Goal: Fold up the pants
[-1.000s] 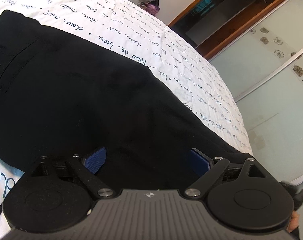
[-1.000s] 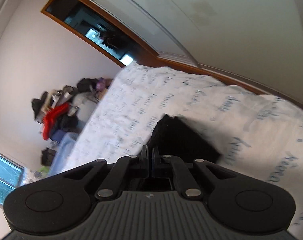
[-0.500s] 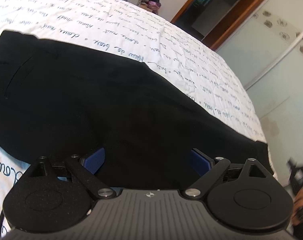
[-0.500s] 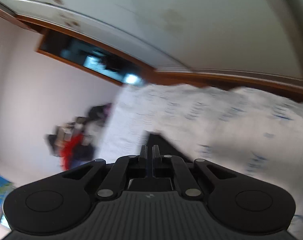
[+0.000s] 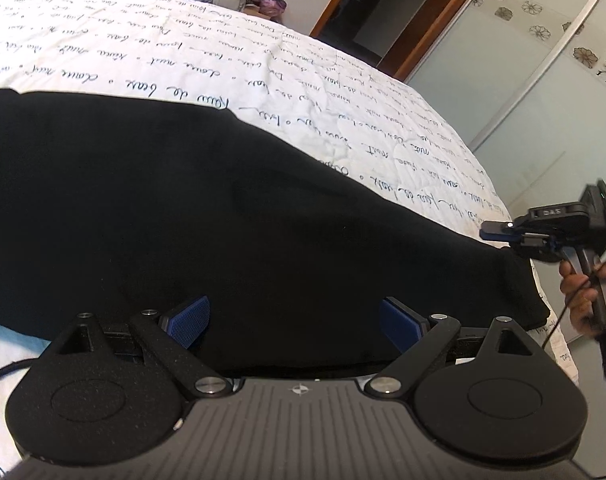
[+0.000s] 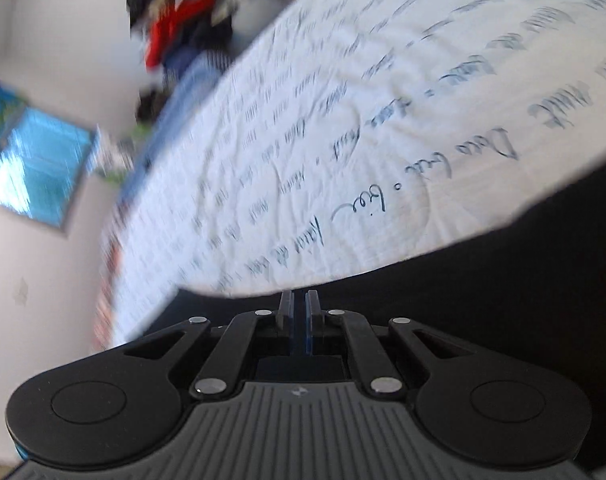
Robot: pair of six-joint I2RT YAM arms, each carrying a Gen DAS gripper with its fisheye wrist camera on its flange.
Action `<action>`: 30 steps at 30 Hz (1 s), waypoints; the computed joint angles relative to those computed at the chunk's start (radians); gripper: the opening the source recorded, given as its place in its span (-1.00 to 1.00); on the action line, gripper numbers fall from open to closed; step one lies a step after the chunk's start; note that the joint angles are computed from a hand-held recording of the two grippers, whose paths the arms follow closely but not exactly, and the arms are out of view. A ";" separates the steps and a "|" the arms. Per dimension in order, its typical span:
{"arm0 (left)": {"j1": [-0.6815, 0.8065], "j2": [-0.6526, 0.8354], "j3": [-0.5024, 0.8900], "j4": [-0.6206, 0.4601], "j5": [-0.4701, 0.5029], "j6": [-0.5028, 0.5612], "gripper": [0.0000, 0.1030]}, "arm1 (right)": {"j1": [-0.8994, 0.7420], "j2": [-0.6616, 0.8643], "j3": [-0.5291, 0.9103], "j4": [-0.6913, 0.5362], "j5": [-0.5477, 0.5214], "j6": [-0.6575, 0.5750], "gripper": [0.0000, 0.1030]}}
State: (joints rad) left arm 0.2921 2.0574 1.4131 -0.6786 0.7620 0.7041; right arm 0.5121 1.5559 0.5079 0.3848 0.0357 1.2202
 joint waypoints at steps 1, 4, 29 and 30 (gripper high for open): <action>0.001 0.009 0.006 -0.002 -0.003 0.007 0.81 | -0.021 0.012 0.037 -0.070 -0.031 -0.067 -0.91; 0.007 0.021 0.002 0.006 -0.005 0.034 0.81 | -0.110 0.041 0.122 -0.229 -0.184 -0.273 -0.90; -0.002 -0.016 -0.231 0.298 0.080 0.090 0.99 | -0.475 0.476 0.615 -0.852 -1.025 -1.176 0.40; 0.008 -0.021 -0.258 0.327 0.097 0.104 0.99 | -0.473 0.493 0.642 -0.885 -1.027 -1.209 0.36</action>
